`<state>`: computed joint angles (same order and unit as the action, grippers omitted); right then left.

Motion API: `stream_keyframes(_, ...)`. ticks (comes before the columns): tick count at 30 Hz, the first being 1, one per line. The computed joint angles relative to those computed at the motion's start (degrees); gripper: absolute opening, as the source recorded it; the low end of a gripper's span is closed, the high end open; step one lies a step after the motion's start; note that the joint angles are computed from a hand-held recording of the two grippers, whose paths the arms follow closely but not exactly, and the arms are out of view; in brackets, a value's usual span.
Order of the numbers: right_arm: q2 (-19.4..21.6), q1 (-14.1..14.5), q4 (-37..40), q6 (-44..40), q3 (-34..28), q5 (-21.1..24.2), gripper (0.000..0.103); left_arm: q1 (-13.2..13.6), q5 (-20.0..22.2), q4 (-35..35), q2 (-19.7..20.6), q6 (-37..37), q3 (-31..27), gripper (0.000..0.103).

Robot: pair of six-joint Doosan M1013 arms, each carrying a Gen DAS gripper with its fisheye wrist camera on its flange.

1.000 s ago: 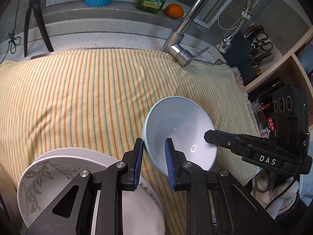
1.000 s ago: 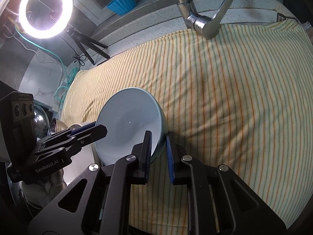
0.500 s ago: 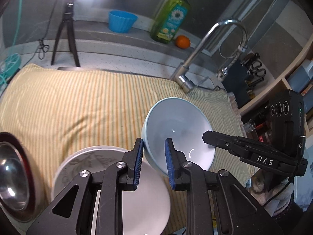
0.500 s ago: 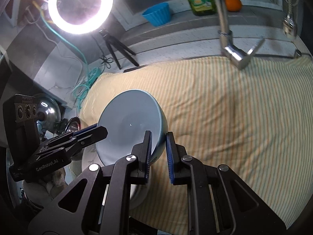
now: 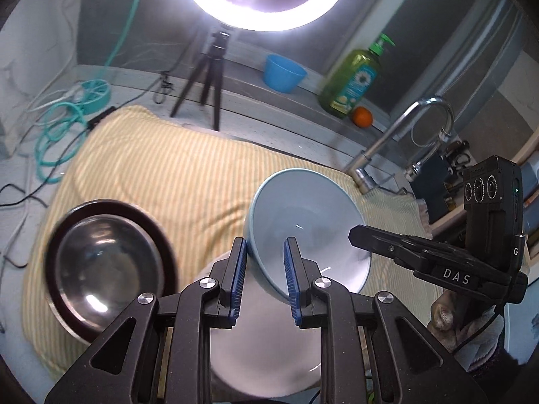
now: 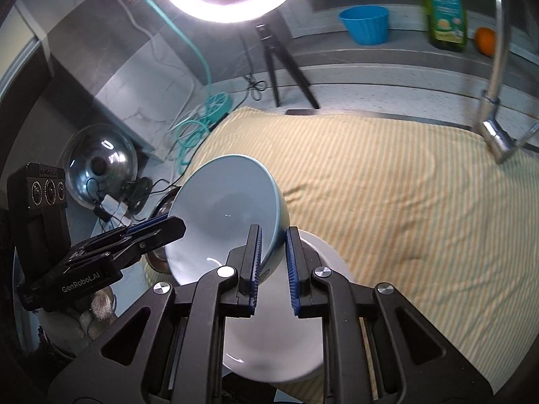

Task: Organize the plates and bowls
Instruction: 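Carry the pale blue bowl and lower it into the red steel bowl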

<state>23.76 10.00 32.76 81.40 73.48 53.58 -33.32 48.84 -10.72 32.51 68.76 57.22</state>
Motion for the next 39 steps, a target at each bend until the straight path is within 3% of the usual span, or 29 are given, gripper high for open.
stream_keyframes(9, 4.3, 4.2, 0.3, -3.0, -6.6, 2.9, 0.015, 2.1, -2.3, 5.6, -4.0, -8.9, 6.6, 0.020)
stream_keyframes(18, 8.6, 7.4, -1.3, -4.0, -12.0, 7.2, 0.015, 4.0, -1.8, 9.7, -5.7, -15.0, 10.0, 0.020)
stream_keyframes(38, 11.7, 8.9, -5.4, -2.7, -14.8, 10.3, 0.015, 4.7, 0.6, 8.9, -5.1, -15.1, 10.8, 0.020)
stream_keyframes(39, 11.5, 9.0, -5.6, -2.8, -14.6, 9.7, 0.021, 4.7, 0.4, 9.2, -5.2, -15.4, 11.0, 0.021)
